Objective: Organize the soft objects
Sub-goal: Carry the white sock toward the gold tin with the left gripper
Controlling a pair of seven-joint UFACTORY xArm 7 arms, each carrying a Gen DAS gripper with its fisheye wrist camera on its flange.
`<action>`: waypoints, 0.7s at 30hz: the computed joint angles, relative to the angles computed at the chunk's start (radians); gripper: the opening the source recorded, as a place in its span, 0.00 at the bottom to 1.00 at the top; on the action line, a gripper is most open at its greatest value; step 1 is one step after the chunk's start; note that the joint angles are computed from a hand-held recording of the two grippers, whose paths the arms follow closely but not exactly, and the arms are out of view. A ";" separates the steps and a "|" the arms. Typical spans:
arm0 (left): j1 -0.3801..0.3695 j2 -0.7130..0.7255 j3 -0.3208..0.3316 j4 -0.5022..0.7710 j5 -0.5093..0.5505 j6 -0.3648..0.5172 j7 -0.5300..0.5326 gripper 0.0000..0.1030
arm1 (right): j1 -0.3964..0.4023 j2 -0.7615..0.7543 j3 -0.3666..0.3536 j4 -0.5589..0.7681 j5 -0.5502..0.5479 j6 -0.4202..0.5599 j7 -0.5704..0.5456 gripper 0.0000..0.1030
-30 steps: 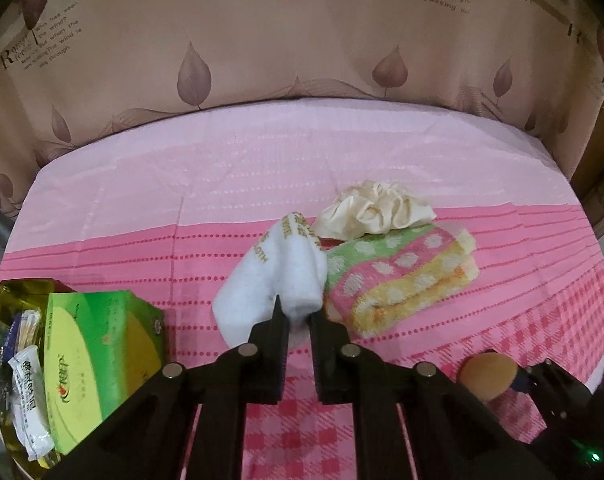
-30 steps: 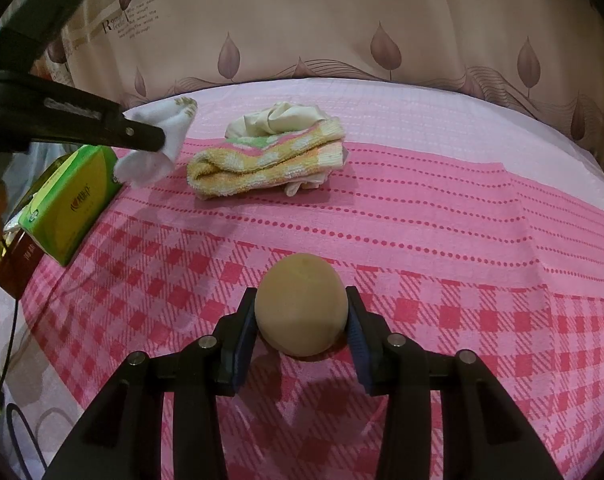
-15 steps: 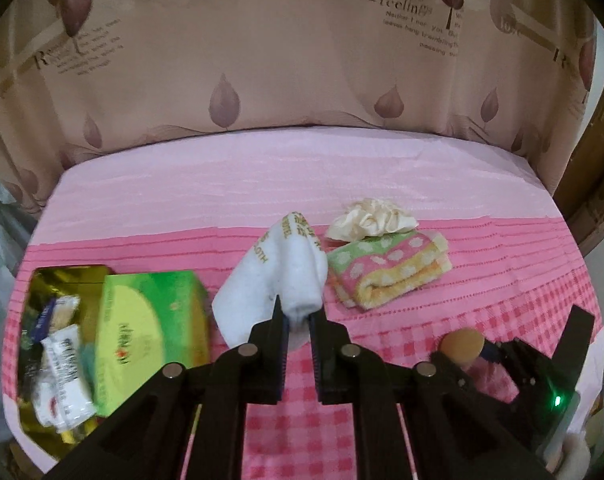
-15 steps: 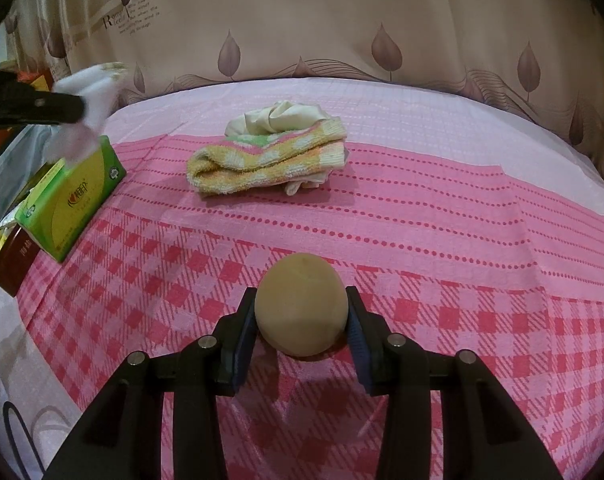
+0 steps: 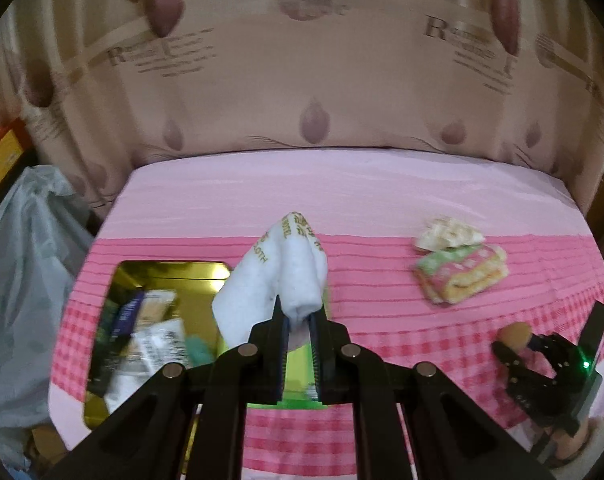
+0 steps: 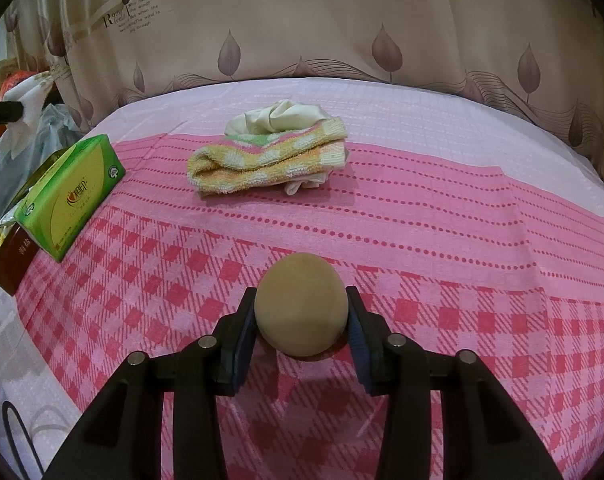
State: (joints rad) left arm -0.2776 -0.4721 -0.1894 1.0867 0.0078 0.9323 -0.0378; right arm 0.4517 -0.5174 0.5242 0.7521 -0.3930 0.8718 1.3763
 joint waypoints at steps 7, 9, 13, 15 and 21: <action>0.060 0.008 0.030 -0.005 0.051 -0.012 0.006 0.10 | 0.000 0.007 -0.001 0.005 -0.005 0.002 0.000 0.38; 0.078 0.018 0.039 -0.005 0.065 -0.014 0.006 0.10 | 0.000 0.011 0.000 0.008 -0.007 0.005 0.000 0.38; 0.107 0.043 0.053 -0.003 0.086 -0.021 0.009 0.10 | 0.000 0.020 0.000 0.015 -0.013 0.008 0.003 0.38; 0.123 0.057 0.057 -0.004 0.100 -0.028 0.002 0.10 | 0.001 0.022 0.000 0.017 -0.015 0.009 0.005 0.38; 0.150 0.097 0.075 -0.002 0.115 -0.033 -0.002 0.10 | 0.005 0.026 -0.002 0.020 -0.018 0.012 0.007 0.38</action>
State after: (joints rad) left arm -0.1275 -0.3748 -0.1148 1.0847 0.1227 0.8997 -0.0402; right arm 0.4566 -0.4919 0.5223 0.7721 -0.4113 0.8837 1.3832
